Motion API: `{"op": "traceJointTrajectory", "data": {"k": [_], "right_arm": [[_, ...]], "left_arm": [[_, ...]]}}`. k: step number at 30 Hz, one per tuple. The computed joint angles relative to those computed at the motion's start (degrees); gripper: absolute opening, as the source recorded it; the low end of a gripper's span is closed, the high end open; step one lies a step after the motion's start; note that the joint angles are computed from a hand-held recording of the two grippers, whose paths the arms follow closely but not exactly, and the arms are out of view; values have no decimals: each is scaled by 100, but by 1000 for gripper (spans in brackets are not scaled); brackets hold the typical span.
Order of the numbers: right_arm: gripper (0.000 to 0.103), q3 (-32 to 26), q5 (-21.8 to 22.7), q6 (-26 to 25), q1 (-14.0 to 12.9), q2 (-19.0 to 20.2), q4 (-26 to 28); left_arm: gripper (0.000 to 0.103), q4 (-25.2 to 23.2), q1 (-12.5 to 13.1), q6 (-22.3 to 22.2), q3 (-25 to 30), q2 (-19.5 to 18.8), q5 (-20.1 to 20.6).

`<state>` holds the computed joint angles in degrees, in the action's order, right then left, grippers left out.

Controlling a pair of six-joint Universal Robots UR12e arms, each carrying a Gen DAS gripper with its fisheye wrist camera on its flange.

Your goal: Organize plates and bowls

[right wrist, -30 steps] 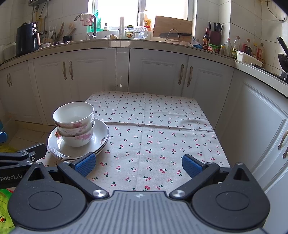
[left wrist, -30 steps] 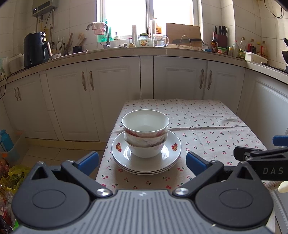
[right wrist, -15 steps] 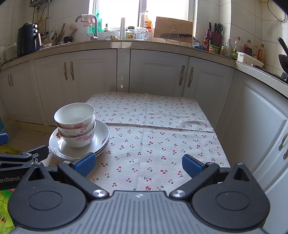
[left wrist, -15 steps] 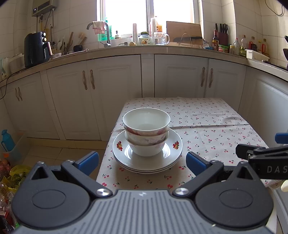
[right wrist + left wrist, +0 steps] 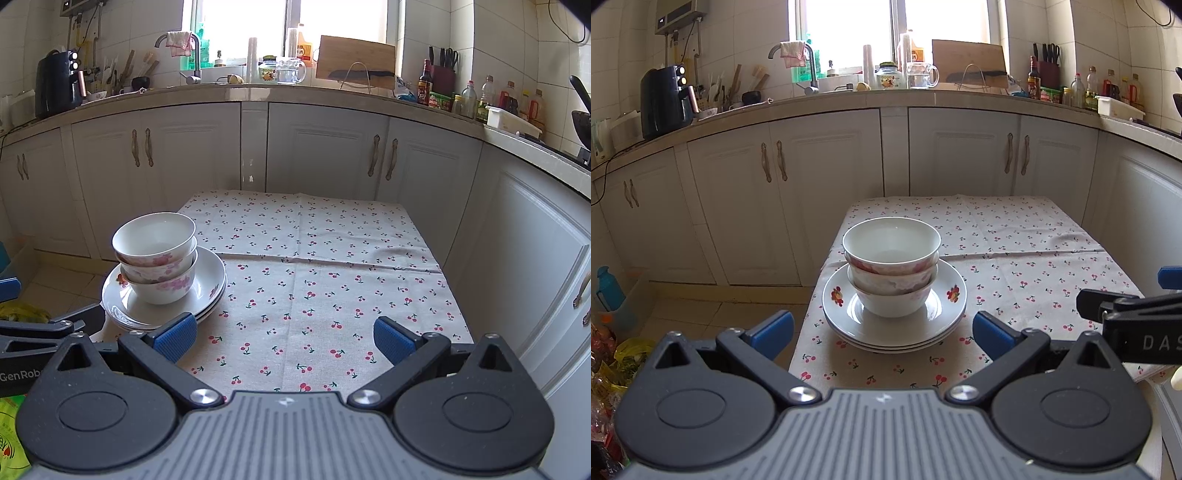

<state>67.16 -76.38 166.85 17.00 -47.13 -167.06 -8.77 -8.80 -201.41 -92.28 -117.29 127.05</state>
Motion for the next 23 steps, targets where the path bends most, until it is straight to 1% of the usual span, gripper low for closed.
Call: {"op": "traceJointTrajectory", "data": {"k": [23], "right_arm": [[103,80,-25,3,0,-33,-183]], "left_arm": [[102,62,-23,24,-3,-9,68]]}}
